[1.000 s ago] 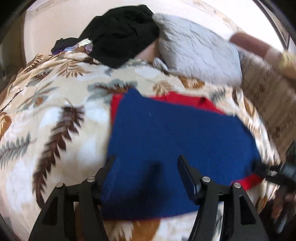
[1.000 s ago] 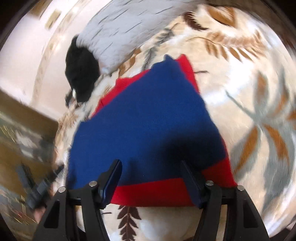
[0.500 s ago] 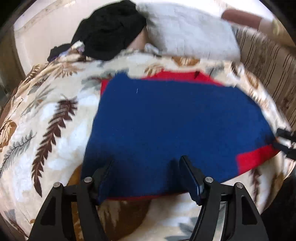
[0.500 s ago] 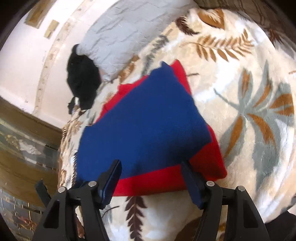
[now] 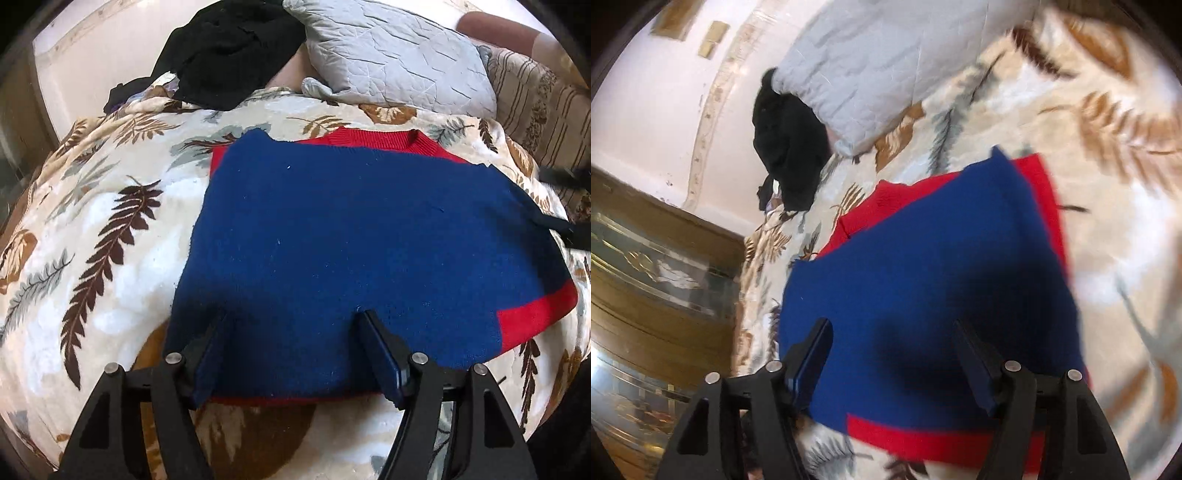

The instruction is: Fold small clothes

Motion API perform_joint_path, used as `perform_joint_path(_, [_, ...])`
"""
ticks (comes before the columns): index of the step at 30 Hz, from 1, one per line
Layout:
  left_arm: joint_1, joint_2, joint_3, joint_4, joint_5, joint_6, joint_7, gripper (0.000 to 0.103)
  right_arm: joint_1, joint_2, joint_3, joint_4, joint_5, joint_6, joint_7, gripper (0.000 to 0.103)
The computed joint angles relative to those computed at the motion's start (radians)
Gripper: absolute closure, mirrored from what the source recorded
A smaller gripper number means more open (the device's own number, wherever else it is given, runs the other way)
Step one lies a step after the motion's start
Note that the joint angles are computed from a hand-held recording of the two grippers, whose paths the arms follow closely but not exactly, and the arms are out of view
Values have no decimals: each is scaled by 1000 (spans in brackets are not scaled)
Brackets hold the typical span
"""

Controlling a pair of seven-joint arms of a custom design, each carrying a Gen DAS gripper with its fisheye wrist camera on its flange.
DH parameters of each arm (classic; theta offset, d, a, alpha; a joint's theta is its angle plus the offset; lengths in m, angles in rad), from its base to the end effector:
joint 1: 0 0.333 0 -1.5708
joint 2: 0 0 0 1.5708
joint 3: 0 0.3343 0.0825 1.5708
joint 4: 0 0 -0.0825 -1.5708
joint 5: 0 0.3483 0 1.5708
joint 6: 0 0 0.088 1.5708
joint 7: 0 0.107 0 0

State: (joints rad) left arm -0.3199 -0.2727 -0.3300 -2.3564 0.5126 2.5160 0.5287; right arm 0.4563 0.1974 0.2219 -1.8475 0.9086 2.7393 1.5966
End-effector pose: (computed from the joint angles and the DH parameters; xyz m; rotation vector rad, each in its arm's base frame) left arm 0.3577 -0.2901 0.5094 -1.8923 1.8428 -0.5689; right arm 0.5106 0.3580 0.5211 -1.5242 1.6788 0.4069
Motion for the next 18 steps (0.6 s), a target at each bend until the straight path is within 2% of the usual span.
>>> perform_joint_path(1, [1, 2, 0, 0, 1, 1, -3, 30, -3, 30, -12, 35, -16, -22, 10, 31])
perform_joint_path(2, [2, 3, 0, -1, 2, 2, -5, 29, 19, 71, -57, 66, -99, -12, 71, 31])
perform_joint_path(3, [2, 5, -1, 1, 5, 0, -5, 29, 15, 85, -66, 66, -112, 10, 105, 32])
perform_joint_path(5, [-3, 2, 1, 2, -3, -11, 5, 29, -38, 89, -23, 40, -20, 92, 176, 34])
perform_joint_path(6, [-6, 3, 3, 6, -10, -16, 12, 29, -23, 56, -40, -7, -56, 155, 236, 33])
perform_joint_path(8, [-7, 8, 9, 10, -22, -10, 18, 29, 60, -1, -123, -80, -264, 224, 382, 31])
perform_joint_path(9, [-6, 10, 11, 11, -27, -8, 19, 28, 65, -30, -120, -110, -297, 229, 393, 30])
perform_joint_path(11, [-3, 12, 8, 16, -27, -11, 14, 28, 30, -91, -44, -175, -207, 241, 310, 30])
perform_joint_path(13, [-3, 15, 5, 22, -25, -20, 10, 28, 43, -161, 1, -251, -104, 252, 221, 29])
perform_joint_path(15, [-5, 13, 5, 22, -27, -23, 12, 28, 88, -219, 31, -309, 121, 275, 60, 27])
perform_joint_path(16, [-6, 11, 6, 22, -31, -24, 12, 28, 120, -238, 35, -334, 205, 290, 10, 24])
perform_joint_path(18, [-8, 10, 8, 23, -41, -29, 14, 28, 183, -260, 41, -369, 369, 312, -82, 23])
